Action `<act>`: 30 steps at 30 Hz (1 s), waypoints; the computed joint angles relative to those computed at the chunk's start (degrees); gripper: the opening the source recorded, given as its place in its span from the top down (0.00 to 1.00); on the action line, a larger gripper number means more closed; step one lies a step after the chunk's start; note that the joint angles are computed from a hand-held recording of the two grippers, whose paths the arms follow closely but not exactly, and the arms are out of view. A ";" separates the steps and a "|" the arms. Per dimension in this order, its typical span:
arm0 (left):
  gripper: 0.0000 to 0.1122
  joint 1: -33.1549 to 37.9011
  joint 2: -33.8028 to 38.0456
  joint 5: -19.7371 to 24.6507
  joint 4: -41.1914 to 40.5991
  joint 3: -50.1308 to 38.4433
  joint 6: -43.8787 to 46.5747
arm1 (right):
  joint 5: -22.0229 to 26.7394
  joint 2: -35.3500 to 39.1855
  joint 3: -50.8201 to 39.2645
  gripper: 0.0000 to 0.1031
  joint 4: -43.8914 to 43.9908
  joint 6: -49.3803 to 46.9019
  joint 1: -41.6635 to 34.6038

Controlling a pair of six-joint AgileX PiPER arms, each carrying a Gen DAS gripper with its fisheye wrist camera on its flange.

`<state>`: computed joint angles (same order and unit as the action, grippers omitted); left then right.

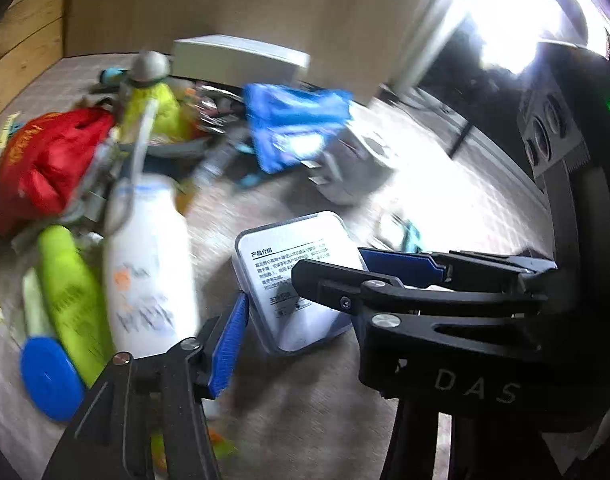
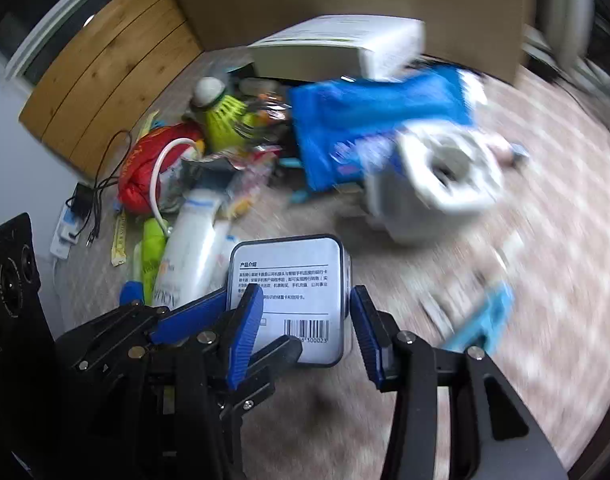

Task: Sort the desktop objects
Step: 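Grasp the grey metal tin box with the right gripper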

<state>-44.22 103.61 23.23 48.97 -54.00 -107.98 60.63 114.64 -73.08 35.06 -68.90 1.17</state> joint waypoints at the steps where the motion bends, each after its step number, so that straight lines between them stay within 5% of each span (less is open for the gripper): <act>1: 0.50 -0.64 0.40 -0.16 -0.20 -0.42 0.59 | -0.22 -0.73 1.37 0.58 0.29 -0.46 -1.51; 11: 0.47 -7.51 5.00 1.92 -5.16 -8.06 7.25 | -5.72 -7.61 11.62 0.58 2.12 -4.64 -12.44; 17: 0.35 -11.19 8.98 4.61 -6.35 -13.91 8.69 | 0.78 -4.66 7.13 0.63 0.15 -5.23 -20.46; 30: 0.36 -17.32 13.70 10.58 -9.19 -26.44 14.28 | 4.02 -6.59 5.25 0.64 0.33 -9.45 -31.97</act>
